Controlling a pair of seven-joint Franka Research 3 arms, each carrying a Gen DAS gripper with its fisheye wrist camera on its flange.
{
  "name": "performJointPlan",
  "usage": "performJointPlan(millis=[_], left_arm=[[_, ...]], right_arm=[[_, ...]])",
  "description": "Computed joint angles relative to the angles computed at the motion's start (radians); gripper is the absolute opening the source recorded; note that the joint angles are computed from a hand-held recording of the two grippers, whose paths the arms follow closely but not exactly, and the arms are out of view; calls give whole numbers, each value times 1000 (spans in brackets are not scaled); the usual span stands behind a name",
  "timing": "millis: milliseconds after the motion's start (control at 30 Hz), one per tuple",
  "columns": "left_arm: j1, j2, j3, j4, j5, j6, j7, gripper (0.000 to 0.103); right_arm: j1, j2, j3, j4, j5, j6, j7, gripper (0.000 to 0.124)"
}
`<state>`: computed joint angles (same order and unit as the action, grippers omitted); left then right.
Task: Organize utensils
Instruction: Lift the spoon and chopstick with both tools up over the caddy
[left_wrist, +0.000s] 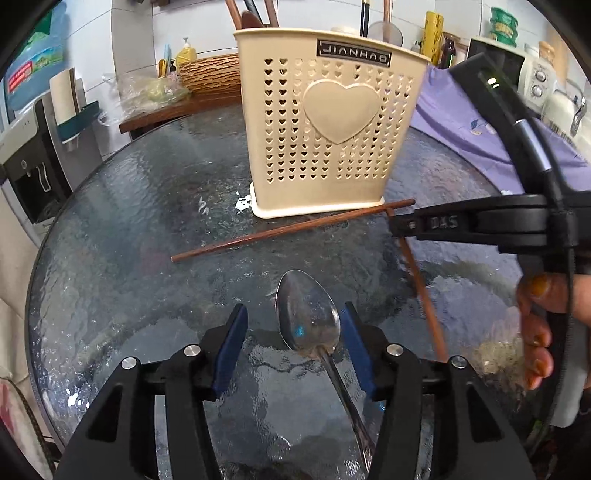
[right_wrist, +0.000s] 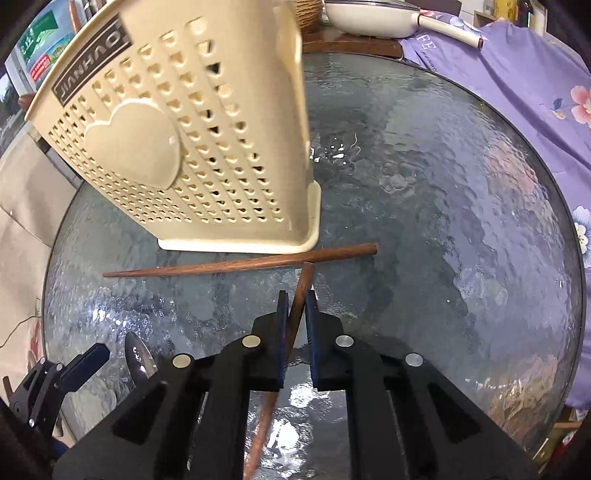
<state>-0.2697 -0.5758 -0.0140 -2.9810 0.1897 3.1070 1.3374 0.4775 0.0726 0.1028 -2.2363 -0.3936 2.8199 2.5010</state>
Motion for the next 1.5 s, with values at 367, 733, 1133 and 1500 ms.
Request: performJointPlan(millis=[367, 733, 1133, 1500], left_arm=[[118, 57, -158, 48, 72, -31, -121, 38], [4, 15, -7, 31, 53, 3, -72, 37], [-102, -182, 108, -29, 13, 62, 54, 37], [-196, -275, 219, -51, -27, 39, 153, 37]], right_arm=[[-78, -96, 30, -158, 36, 157, -9, 8], [-181, -185, 131, -233, -133, 257, 145, 8], [-399, -417, 354, -329, -155, 444, 141, 8], [-344, -549, 339, -396, -51, 491, 1, 8]])
